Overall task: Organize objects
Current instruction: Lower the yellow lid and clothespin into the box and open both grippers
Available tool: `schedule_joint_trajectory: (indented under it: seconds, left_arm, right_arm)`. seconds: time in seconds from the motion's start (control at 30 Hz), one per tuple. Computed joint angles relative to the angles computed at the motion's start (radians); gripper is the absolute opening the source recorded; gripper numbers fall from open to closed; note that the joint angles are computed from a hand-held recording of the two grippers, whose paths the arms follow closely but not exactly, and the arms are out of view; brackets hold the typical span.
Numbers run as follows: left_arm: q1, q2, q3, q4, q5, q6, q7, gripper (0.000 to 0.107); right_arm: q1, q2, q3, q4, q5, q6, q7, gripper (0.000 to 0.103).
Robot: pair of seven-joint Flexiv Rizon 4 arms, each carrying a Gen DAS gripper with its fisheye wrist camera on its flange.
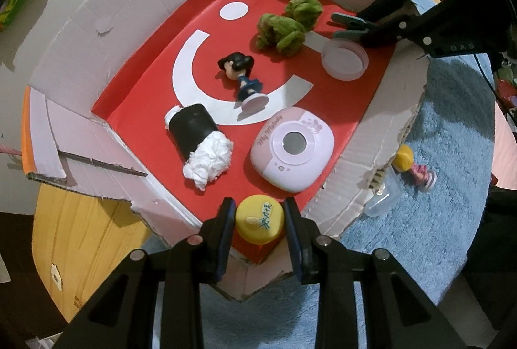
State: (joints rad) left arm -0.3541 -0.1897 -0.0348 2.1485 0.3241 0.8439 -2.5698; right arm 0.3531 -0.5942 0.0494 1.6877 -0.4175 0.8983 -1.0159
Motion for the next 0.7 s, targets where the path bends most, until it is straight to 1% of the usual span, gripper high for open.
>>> schedule_joint_trajectory:
  seconds: [0.13, 0.3, 0.57, 0.7]
  left_arm:
    - [0.003, 0.012, -0.002, 0.009, -0.007, -0.002, 0.007, 0.032]
    - [0.006, 0.028, -0.005, 0.012, -0.008, -0.024, 0.012, 0.037]
    - [0.014, 0.061, -0.013, 0.034, -0.011, -0.026, 0.002, 0.037]
    - [0.018, 0.079, -0.018, 0.042, -0.008, -0.036, -0.008, 0.039]
  right_arm:
    - [0.001, 0.001, 0.002, -0.003, 0.004, -0.007, -0.001, 0.022]
    - [0.004, 0.002, 0.004, -0.005, 0.005, -0.015, -0.001, 0.022]
    - [0.01, 0.004, 0.005, -0.007, 0.003, -0.026, 0.002, 0.023]
    - [0.007, 0.005, 0.005, -0.006, 0.001, -0.025, -0.005, 0.023]
